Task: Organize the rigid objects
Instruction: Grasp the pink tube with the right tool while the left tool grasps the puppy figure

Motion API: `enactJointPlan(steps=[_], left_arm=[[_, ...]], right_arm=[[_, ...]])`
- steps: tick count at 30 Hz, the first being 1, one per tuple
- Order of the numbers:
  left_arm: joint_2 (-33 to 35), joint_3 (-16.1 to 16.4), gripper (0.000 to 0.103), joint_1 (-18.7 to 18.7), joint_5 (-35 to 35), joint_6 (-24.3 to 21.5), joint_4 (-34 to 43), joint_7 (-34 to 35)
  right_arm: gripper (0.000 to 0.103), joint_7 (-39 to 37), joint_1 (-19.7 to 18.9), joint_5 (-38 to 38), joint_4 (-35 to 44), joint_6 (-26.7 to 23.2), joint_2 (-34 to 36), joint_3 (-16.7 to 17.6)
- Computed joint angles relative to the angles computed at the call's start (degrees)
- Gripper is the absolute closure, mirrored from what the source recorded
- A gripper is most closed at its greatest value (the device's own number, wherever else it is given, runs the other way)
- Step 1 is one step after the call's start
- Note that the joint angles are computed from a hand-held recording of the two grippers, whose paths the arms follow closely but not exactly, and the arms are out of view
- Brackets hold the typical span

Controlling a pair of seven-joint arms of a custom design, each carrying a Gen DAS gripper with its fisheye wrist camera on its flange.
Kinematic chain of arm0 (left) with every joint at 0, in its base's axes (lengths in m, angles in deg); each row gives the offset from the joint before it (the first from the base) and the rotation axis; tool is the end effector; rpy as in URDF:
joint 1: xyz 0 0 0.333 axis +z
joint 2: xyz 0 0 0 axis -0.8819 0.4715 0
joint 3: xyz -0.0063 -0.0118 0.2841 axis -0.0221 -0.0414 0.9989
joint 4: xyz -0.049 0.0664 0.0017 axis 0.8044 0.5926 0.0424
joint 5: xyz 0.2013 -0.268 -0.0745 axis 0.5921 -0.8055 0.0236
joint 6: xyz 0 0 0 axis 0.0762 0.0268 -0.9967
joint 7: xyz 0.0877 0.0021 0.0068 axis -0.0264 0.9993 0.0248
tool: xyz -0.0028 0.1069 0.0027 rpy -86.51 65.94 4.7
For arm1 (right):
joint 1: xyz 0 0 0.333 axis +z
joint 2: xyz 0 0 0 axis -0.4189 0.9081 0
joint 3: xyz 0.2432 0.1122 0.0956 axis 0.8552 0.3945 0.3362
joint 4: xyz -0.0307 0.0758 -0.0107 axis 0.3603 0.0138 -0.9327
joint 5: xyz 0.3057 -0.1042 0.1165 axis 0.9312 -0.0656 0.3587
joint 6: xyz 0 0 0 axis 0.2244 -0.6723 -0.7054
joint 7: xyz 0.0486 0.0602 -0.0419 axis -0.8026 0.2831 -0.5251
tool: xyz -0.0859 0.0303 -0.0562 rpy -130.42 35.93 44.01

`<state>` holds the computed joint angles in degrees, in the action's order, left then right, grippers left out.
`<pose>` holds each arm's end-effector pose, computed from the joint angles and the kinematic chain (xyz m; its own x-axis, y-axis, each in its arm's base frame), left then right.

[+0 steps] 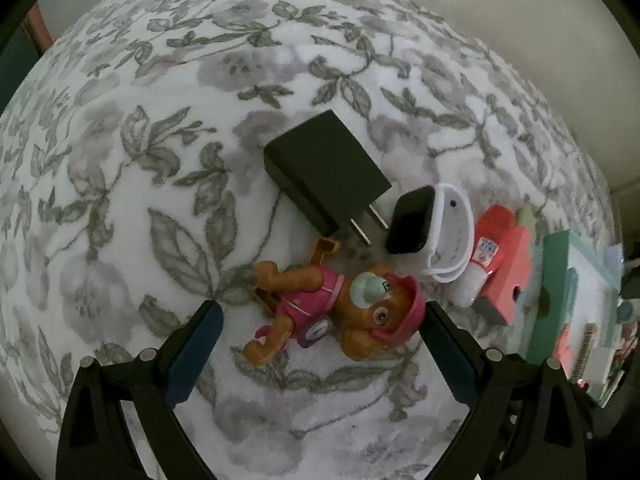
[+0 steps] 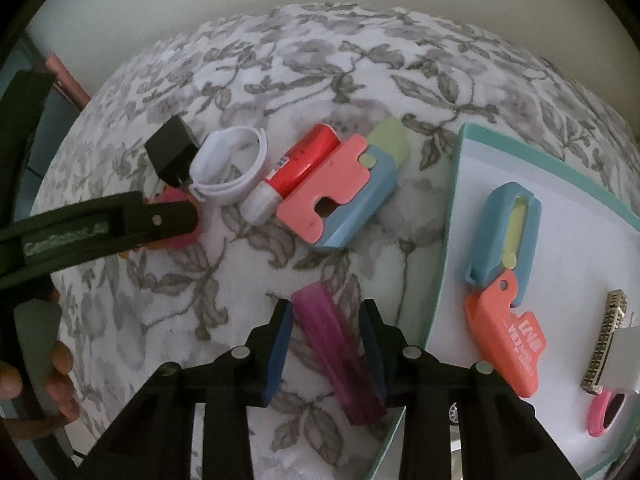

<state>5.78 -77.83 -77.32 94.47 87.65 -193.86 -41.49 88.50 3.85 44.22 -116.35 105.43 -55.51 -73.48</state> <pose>0.4850 -0.2579 0.4961 0.4754 -0.8665 0.1520 -0.8460 -0.4977 -0.1913 0.4939 0.3632 0.5133 0.4816 -0.8706 -0.1008 -0.8466 -0.4324 -0.3105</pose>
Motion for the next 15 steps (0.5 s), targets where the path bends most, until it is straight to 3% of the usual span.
enactJointPlan(steps=[6, 9, 15], left_arm=[[1.3, -0.1, 0.006, -0.7, 2.1, -0.8, 1.4, -1.2], [0.4, 0.0, 0.019, -0.6, 1.5, 0.7, 0.2, 0.1], [0.3, -0.2, 0.024, -0.8, 2.3, 0.2, 1.3, -0.4]], right_arm=[[0.069, 0.1, 1.2, -3.3, -0.8, -1.1, -0.6, 0.1], [0.071, 0.3, 1.6, -4.4, -1.2, -1.2, -0.9, 0.1], [0.077, 0.2, 1.8, -5.5, -2.5, -1.2, -1.9, 0.1]])
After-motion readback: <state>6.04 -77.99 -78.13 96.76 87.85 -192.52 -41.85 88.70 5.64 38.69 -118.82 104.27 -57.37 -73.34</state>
